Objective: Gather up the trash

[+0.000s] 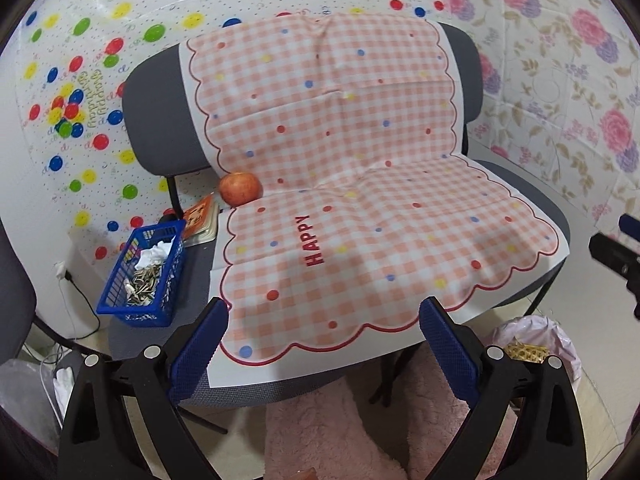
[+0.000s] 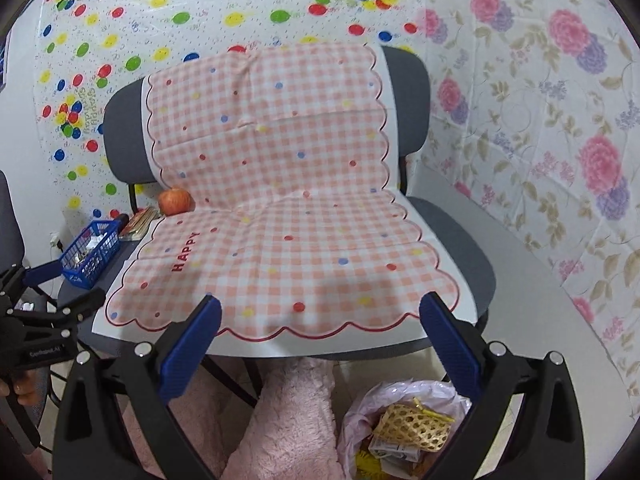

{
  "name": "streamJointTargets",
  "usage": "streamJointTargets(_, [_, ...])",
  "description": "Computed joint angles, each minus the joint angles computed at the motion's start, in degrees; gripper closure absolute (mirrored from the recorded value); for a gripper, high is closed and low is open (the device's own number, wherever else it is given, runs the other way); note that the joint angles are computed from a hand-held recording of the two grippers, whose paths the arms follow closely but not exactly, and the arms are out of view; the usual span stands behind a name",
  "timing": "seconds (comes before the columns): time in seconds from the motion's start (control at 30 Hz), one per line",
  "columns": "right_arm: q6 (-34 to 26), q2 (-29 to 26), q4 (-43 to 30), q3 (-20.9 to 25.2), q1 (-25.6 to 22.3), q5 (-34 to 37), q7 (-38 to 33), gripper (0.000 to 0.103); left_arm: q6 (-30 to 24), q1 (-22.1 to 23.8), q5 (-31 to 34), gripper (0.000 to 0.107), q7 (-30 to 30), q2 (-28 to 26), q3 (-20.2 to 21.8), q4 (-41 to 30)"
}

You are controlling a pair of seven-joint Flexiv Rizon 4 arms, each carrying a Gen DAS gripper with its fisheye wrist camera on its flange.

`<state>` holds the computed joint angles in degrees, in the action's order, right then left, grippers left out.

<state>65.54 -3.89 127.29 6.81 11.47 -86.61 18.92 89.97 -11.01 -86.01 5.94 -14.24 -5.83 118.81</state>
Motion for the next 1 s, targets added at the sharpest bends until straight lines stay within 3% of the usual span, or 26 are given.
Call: streamJointTargets(1.0, [0.43,-2.27,-0.88,-0.59,1.02,2.73,-2.17,0.006,-0.95,1.84,2.22,0.012,-1.96,-0.42,-0.57,-0.17])
